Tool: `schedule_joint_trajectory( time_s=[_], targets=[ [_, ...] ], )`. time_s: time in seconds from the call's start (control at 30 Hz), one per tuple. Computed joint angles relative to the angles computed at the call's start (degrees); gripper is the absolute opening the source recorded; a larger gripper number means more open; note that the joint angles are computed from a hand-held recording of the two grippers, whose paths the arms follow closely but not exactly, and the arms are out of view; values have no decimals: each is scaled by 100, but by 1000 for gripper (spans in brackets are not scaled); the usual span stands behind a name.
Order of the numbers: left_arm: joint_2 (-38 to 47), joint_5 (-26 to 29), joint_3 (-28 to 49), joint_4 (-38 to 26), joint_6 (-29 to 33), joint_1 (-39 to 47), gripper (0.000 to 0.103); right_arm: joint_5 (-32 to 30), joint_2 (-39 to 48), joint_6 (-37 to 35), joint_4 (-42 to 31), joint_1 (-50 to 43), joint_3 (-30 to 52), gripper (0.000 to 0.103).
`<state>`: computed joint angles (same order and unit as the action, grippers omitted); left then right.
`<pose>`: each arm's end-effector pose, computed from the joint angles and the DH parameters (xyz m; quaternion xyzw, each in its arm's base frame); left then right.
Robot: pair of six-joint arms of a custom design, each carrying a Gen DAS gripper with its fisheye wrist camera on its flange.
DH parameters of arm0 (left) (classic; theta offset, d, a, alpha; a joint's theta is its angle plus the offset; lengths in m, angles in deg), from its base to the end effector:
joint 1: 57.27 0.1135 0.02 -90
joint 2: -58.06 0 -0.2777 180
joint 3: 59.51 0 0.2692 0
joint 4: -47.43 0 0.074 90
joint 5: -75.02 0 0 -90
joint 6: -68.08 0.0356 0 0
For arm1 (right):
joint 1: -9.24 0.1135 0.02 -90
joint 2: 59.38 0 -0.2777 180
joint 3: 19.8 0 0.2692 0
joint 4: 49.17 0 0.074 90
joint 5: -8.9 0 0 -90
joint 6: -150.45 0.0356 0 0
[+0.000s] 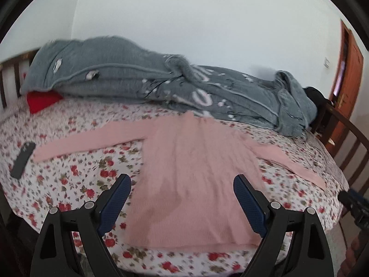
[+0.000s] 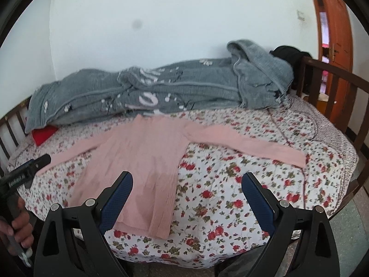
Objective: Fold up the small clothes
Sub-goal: 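Grasp the pink sweater's sleeve cuff with the left gripper and lift it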
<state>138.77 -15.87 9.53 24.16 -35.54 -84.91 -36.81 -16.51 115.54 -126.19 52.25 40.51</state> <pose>0.2914 -0.1520 0.2703 0.1047 0.8806 -0.1564 0.4350 0.1074 0.0662 0.2973 0.1924 0.8784 -0.0549 0.4340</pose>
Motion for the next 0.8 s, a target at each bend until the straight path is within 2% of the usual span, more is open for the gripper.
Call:
schedule_joint_trajectory(
  time_s=[0.2, 0.27, 0.4, 0.57, 0.67, 0.73, 0.8],
  targets=[
    [1220, 727, 80, 691, 231, 1170, 89, -510, 628, -1148, 1735, -760, -747, 94],
    [1742, 898, 276, 869, 286, 1661, 89, -698, 966, -1395, 2361, -922, -934, 94],
    [2471, 1127, 709, 1024, 217, 2463, 89, -1198, 1673, -1530, 3166, -1175, -1062, 94],
    [3348, 1765, 1480, 1031, -198, 3376, 88, -1459, 2308, -1563, 3530, -1338, -964, 94],
    [4015, 2227, 2154, 820, -452, 3735, 80, -1507, 2545, -1529, 3651, -1409, -897, 94],
    [4349, 2520, 2419, 904, -660, 3923, 70, -1569, 2690, -1418, 3654, -1467, -857, 94],
    [4549, 2685, 2599, 1024, -791, 4022, 67, -1654, 2806, -1337, 3707, -1509, -845, 94]
  ],
)
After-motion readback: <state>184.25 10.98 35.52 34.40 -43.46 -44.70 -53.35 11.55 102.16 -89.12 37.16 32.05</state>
